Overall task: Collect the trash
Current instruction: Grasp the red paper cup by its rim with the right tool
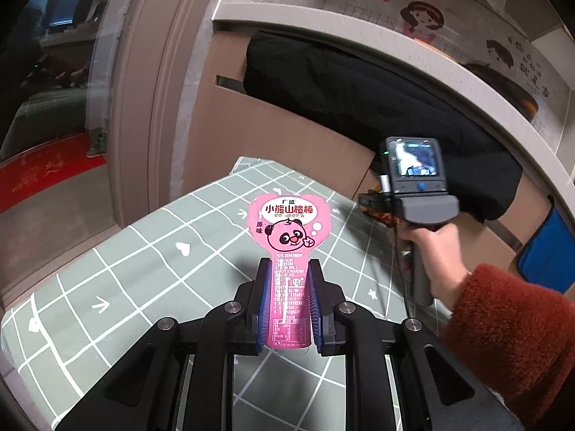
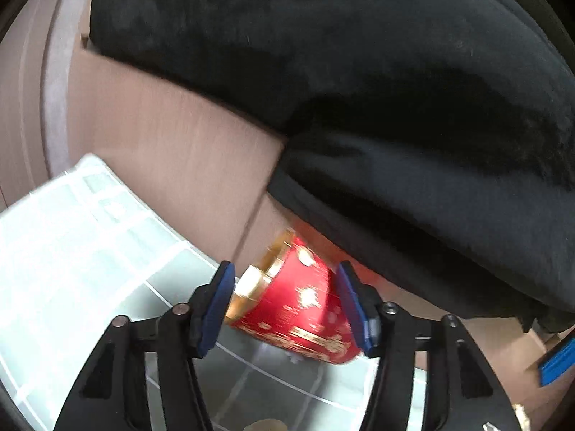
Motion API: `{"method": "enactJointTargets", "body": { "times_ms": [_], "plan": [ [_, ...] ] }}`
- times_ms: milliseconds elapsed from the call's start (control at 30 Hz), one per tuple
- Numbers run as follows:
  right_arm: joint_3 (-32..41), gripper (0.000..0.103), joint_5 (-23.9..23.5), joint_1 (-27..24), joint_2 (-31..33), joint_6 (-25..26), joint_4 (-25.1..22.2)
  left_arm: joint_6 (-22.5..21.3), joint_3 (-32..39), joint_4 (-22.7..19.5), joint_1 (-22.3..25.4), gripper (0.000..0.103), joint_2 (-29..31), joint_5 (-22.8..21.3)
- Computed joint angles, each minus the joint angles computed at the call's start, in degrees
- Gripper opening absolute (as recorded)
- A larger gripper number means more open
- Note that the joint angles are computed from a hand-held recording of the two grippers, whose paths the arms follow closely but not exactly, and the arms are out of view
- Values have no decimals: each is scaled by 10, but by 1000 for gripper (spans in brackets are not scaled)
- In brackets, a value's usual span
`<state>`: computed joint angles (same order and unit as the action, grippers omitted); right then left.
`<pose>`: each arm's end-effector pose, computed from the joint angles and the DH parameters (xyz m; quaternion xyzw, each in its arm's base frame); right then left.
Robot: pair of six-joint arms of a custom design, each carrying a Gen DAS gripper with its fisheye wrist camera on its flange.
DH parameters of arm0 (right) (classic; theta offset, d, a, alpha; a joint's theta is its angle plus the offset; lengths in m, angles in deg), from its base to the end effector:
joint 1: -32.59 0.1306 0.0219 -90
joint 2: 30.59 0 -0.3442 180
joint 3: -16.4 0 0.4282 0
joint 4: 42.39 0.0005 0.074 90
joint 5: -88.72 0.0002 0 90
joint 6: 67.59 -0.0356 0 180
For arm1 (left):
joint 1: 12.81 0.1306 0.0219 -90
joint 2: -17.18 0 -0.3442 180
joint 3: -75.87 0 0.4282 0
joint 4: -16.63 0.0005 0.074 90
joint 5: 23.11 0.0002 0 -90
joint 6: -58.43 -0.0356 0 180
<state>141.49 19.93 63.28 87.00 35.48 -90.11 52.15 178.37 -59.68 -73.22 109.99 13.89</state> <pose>0.5981 0.3394 0.4222 -0.2604 0.8563 -0.1016 0.4344 0.2705 -0.4197 0.4588 -0.2656 0.8400 -0.0380 0.4715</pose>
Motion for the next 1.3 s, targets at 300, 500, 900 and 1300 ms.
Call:
{"method": "enactJointTargets", "body": {
  "times_ms": [300,500,900,1300],
  "plan": [
    [-100,18,-129,-73,-114,-33,-33,2,39,-9,-11,20,27,21],
    [-172,5,-213,-124,-202,-18,-50,-26,98,-8,-19,20,66,22],
    [-253,5,-428,-234,-331,44,-123,-65,305,-79,-36,20,204,15],
    [-266,35,-335,-202,-270,91,-64,-46,331,-115,-27,20,230,36]
  ]
}}
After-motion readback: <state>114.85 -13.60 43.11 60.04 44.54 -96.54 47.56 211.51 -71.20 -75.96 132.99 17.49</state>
